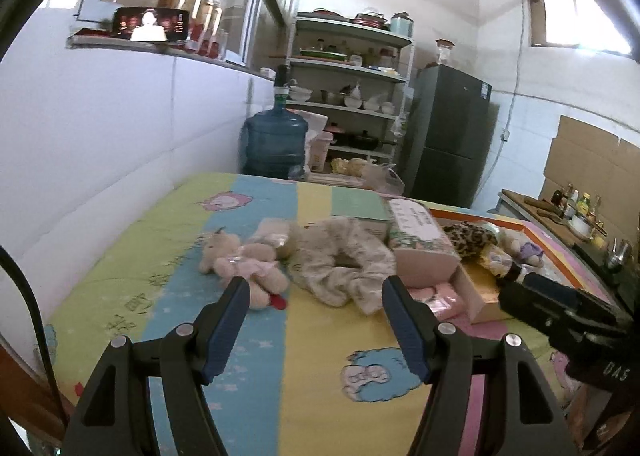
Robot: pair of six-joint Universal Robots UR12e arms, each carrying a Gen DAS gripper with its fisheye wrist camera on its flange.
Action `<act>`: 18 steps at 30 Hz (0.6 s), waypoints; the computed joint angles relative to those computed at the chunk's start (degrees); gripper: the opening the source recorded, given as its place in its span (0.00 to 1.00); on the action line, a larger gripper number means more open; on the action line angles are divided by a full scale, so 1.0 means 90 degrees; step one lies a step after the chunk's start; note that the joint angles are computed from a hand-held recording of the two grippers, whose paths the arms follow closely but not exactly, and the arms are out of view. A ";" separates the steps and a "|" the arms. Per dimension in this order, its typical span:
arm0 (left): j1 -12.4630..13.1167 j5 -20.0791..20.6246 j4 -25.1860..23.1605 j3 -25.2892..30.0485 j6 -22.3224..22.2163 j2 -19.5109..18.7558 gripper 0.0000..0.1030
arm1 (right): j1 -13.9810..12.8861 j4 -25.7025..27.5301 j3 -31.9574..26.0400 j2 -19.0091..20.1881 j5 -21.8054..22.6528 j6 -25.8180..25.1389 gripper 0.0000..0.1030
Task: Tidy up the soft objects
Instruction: 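Move both open tools back toward the pink bunny and floral cloth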
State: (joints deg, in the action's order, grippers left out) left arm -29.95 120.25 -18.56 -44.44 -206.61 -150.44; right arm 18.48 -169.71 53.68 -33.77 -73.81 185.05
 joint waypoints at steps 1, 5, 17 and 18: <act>0.0011 -0.0005 0.0031 -0.0081 0.0007 0.0038 0.66 | 0.0028 0.0077 -0.0101 0.0063 0.0031 -0.0053 0.74; 0.0067 -0.0060 0.0130 -0.0332 -0.0039 0.0152 0.66 | 0.0078 0.0626 -0.0494 0.0284 0.0229 -0.0147 0.74; 0.0336 -0.0396 -0.0076 -0.0588 -0.0633 0.0239 0.66 | 0.0221 0.2405 -0.2628 0.1349 0.0319 -0.0161 0.74; 0.0368 -0.0439 -0.0172 -0.0550 -0.0706 0.0225 0.66 | 0.0227 0.2620 -0.2880 0.1473 0.0321 -0.0111 0.74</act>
State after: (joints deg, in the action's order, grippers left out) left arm -26.64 116.29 -20.11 -49.39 -212.96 -148.42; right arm 20.53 -146.13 27.76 -20.52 -70.92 184.05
